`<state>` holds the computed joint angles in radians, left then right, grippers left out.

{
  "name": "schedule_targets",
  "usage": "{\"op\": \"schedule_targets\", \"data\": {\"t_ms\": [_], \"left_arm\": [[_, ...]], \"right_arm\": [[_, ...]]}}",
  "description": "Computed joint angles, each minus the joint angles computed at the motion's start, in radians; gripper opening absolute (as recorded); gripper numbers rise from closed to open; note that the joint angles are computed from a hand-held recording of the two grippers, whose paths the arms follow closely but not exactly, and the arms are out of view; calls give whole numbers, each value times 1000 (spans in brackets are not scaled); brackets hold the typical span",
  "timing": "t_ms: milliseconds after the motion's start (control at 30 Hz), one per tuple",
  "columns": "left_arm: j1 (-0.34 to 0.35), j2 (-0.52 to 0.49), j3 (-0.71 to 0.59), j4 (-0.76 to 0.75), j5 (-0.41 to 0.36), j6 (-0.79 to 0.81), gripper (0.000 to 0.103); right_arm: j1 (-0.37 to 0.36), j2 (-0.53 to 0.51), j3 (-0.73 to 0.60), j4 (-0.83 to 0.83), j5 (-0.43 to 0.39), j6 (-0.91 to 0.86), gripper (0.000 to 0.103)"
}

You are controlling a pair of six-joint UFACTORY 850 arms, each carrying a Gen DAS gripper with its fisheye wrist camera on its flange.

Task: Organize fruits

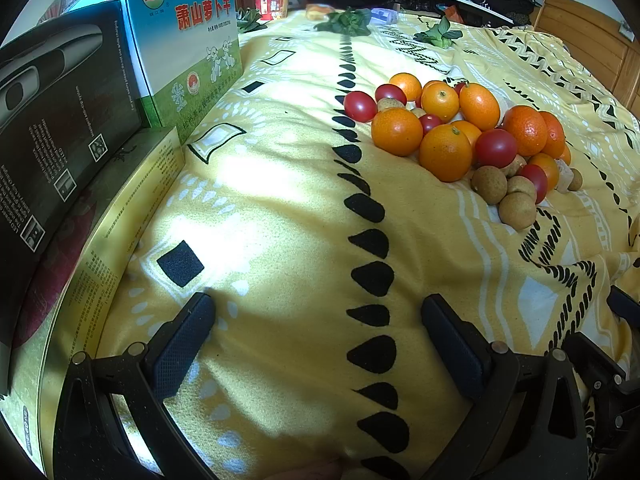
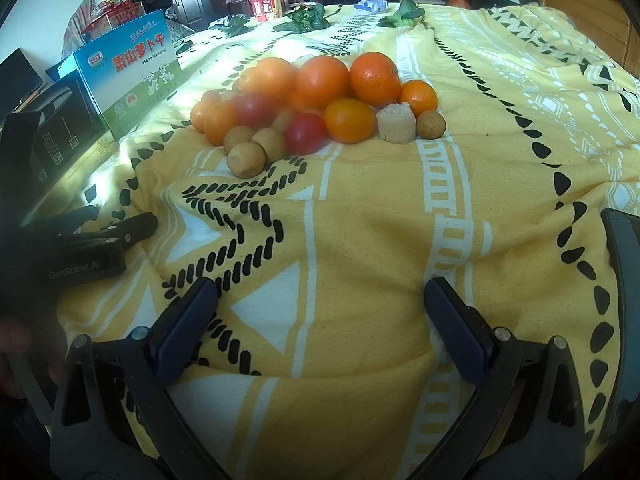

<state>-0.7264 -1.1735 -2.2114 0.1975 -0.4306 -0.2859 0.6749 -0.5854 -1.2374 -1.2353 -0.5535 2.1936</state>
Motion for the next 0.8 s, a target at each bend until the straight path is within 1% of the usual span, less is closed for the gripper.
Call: {"op": "schedule_targets", "data": {"t_ms": [800], "left_arm": [[4, 1, 4, -18, 7, 16, 103]], "right_arm": [[1, 0, 4, -22, 3, 27, 103]]}}
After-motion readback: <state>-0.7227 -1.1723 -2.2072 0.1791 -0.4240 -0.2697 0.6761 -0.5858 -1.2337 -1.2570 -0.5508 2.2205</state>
